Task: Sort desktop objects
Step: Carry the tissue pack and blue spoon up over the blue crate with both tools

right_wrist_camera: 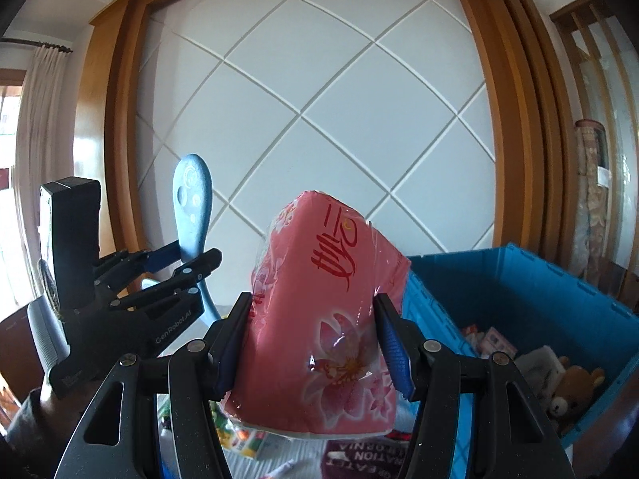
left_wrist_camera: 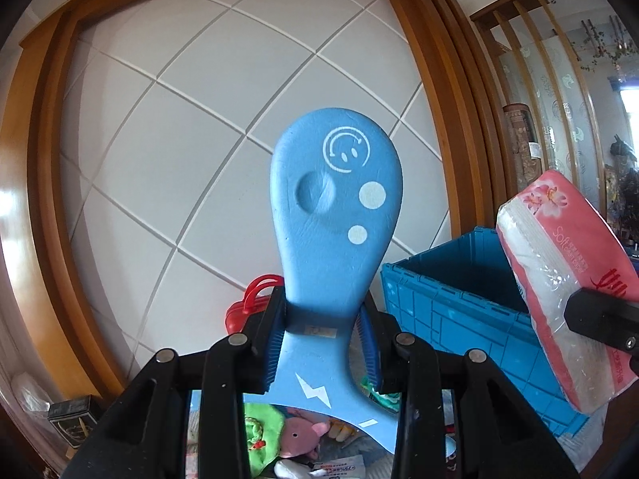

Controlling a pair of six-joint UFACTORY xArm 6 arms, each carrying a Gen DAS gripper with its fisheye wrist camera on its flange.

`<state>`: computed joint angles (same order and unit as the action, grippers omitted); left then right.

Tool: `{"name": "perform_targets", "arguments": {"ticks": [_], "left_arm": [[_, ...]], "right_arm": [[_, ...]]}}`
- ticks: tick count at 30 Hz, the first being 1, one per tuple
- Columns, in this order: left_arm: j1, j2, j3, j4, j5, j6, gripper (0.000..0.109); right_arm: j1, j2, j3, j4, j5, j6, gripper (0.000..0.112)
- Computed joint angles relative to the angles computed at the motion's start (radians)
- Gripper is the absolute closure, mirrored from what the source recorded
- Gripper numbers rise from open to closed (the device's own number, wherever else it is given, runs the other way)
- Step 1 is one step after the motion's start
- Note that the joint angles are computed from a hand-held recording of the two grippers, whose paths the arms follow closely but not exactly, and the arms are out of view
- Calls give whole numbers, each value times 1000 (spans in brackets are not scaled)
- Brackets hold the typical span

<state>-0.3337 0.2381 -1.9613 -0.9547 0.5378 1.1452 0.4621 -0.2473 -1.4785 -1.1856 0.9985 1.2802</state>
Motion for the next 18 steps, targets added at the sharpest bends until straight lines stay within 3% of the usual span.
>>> {"name": "perform_targets", "arguments": {"ticks": [5,9,14,18], "left_arm": [[-96,-3,-20,60,-37,-65,75],[-198,24,-55,122,-75,-142,75],[-300,115,-197,236,-78,-261,75],[-355,257,-433,378,-16,-393,75]], "right_arm": [[-53,-137,91,10,9,-48,53],[-147,-247,162,51,4,-127,52],[-324,-374,247,138,-38,-233,52],[-520,-438,305,261,-142,-332,52]]}}
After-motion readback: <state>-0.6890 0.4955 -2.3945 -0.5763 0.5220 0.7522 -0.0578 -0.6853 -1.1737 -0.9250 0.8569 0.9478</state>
